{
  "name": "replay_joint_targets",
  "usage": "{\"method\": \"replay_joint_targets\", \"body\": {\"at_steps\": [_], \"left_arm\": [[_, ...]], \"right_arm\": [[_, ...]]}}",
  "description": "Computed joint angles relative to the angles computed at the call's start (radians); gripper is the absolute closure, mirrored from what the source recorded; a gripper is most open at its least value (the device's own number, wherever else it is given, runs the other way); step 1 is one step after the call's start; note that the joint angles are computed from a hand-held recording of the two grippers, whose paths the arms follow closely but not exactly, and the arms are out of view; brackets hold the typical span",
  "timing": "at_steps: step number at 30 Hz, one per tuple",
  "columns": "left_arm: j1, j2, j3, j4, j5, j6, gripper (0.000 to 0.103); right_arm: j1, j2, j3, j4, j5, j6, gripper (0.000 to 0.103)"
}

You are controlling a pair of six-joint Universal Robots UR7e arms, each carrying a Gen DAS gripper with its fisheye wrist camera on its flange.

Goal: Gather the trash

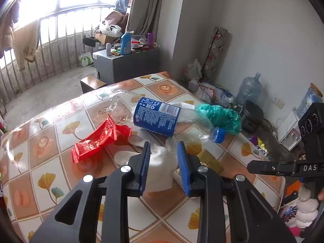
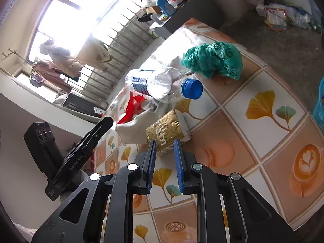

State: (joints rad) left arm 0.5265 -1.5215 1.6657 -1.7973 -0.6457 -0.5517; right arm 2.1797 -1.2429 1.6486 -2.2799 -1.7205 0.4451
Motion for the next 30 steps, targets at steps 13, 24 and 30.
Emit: {"method": "replay_joint_targets", "body": {"at_steps": [13, 24, 30], "left_arm": [[0.125, 0.057, -0.057, 0.122, -0.113, -0.117, 0.079], [0.099, -0.003, -0.006, 0.12, -0.381, -0.144, 0.091], [0.044, -0.068, 0.066, 0.12, -0.564, -0.159, 0.092]], "right_arm": [[-0.019, 0.096, -0.081, 0.036, -0.005, -0.032, 0.083], [-0.019, 0.044, -0.067, 0.154, 0.037, -0.135, 0.083], [0.0, -0.009, -0.048, 0.216, -0.006, -0.154, 0.08]]}}
